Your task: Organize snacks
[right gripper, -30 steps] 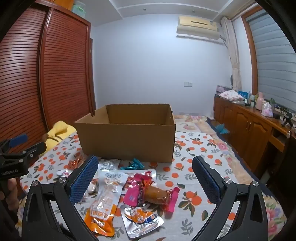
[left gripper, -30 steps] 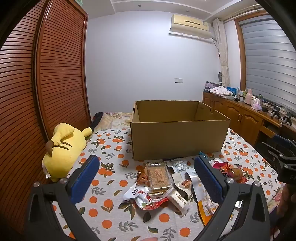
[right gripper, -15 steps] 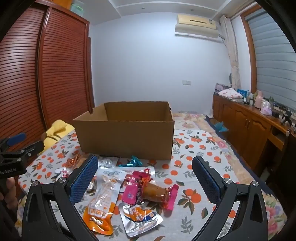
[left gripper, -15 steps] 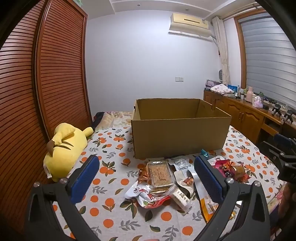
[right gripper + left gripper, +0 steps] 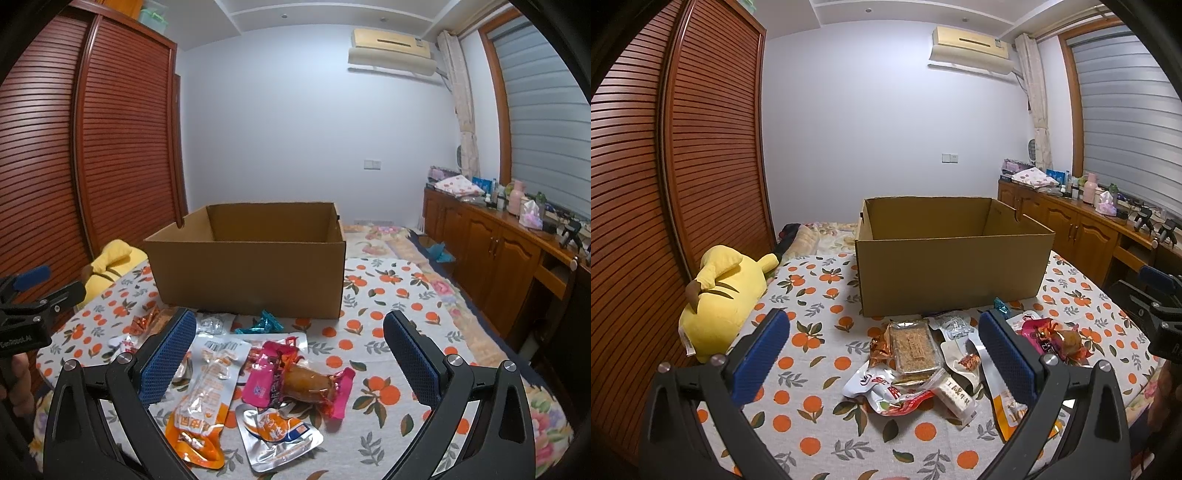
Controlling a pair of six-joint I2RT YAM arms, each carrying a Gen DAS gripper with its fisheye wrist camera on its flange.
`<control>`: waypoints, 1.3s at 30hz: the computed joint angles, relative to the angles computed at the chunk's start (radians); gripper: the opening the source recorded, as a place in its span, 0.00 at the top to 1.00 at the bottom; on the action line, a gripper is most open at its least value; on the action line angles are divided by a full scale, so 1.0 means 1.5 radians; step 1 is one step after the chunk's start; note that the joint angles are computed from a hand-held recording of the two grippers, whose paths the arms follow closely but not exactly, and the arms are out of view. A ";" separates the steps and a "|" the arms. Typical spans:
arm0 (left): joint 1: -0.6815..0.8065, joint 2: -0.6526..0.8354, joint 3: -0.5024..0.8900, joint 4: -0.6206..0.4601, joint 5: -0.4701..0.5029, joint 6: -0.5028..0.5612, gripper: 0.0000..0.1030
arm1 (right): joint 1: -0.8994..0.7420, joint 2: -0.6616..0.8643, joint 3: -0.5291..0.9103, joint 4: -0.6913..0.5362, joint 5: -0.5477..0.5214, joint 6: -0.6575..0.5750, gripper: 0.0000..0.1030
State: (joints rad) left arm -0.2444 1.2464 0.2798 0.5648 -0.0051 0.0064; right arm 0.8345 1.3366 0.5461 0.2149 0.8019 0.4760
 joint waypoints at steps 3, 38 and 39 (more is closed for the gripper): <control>0.000 0.000 0.001 -0.001 0.001 0.000 0.00 | 0.000 -0.003 0.000 -0.004 0.001 0.002 0.00; -0.010 -0.005 -0.001 0.001 -0.002 0.004 0.00 | 0.004 -0.008 0.002 -0.006 0.009 -0.002 0.00; -0.011 -0.005 -0.001 0.000 -0.003 0.003 0.00 | 0.007 -0.009 0.002 -0.008 0.012 -0.001 0.00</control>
State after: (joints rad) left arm -0.2615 1.2390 0.2790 0.5653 -0.0095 0.0115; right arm 0.8445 1.3238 0.5497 0.2032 0.8204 0.4745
